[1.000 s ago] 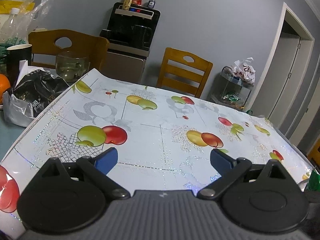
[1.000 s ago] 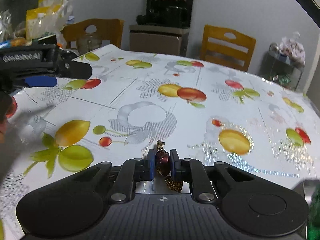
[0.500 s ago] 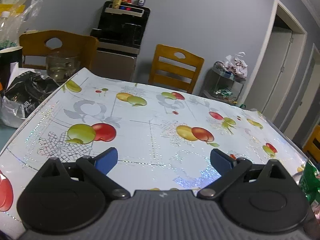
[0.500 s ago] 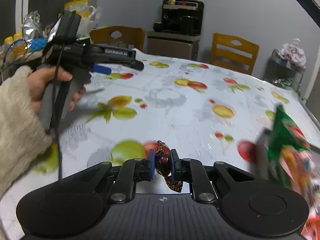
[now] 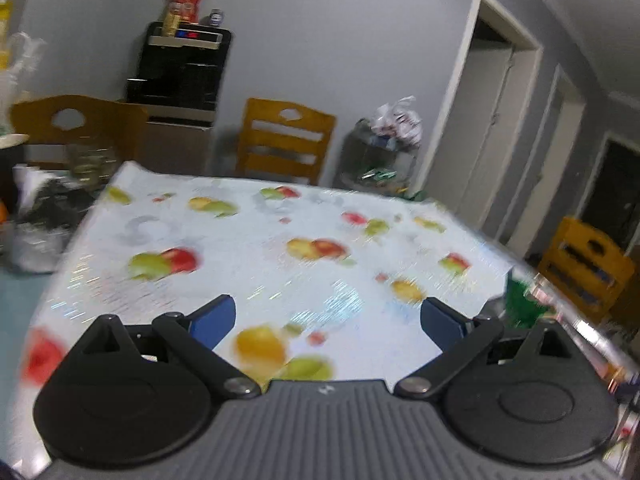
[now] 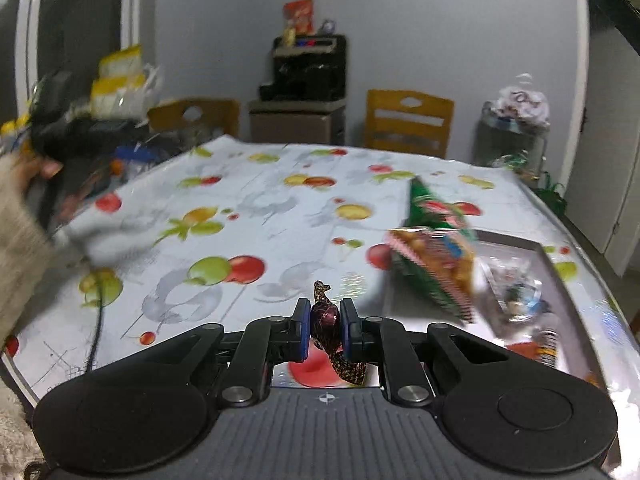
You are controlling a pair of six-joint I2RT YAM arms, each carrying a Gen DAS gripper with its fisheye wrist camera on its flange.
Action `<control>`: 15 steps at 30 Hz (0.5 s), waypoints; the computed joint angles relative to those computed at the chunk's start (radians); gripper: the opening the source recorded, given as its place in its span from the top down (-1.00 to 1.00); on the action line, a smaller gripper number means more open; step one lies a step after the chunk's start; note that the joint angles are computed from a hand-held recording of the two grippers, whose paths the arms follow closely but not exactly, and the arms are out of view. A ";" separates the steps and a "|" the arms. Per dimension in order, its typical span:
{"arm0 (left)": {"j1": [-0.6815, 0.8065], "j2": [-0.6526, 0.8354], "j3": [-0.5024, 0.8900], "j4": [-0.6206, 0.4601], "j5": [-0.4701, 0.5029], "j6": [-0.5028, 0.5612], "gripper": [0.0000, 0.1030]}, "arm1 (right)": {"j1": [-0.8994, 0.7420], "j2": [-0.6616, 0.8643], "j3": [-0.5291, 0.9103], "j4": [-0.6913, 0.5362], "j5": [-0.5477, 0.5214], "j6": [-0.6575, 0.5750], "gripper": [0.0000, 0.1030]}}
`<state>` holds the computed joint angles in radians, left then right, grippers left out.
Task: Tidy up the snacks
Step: 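Close the right tool on the brown wrapped chocolate and lift it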
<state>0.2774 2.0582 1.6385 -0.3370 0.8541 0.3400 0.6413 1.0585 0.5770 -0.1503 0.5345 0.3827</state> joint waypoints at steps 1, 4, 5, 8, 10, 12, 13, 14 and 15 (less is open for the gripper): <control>0.021 -0.027 -0.041 0.004 -0.014 0.028 -0.94 | -0.012 -0.018 -0.019 0.011 -0.016 0.001 0.67; 0.097 -0.102 -0.159 -0.027 -0.031 0.138 -0.93 | -0.066 -0.048 -0.071 0.057 -0.110 0.016 0.67; 0.119 -0.117 -0.186 -0.049 -0.032 0.181 -0.94 | -0.079 -0.053 -0.084 0.071 -0.134 0.018 0.67; 0.173 -0.154 -0.258 -0.142 -0.041 0.318 -0.94 | -0.119 -0.055 -0.110 0.118 -0.224 0.011 0.67; 0.184 -0.173 -0.307 -0.192 -0.020 0.378 -0.94 | -0.132 -0.028 -0.114 0.166 -0.280 -0.020 0.67; 0.176 -0.205 -0.374 -0.209 0.002 0.428 -0.93 | -0.095 0.045 -0.093 0.217 -0.285 -0.070 0.67; 0.164 -0.227 -0.411 -0.199 -0.002 0.450 -0.94 | -0.067 0.096 -0.070 0.231 -0.275 -0.111 0.67; 0.151 -0.254 -0.453 -0.175 -0.010 0.471 -0.94 | -0.041 0.145 -0.045 0.236 -0.263 -0.148 0.67; 0.134 -0.286 -0.502 -0.136 -0.019 0.487 -0.94 | -0.016 0.203 -0.010 0.227 -0.249 -0.178 0.67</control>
<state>0.4113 1.7721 1.1361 -0.4727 0.8350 0.8269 0.6254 1.2616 0.5675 0.0766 0.2851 0.2047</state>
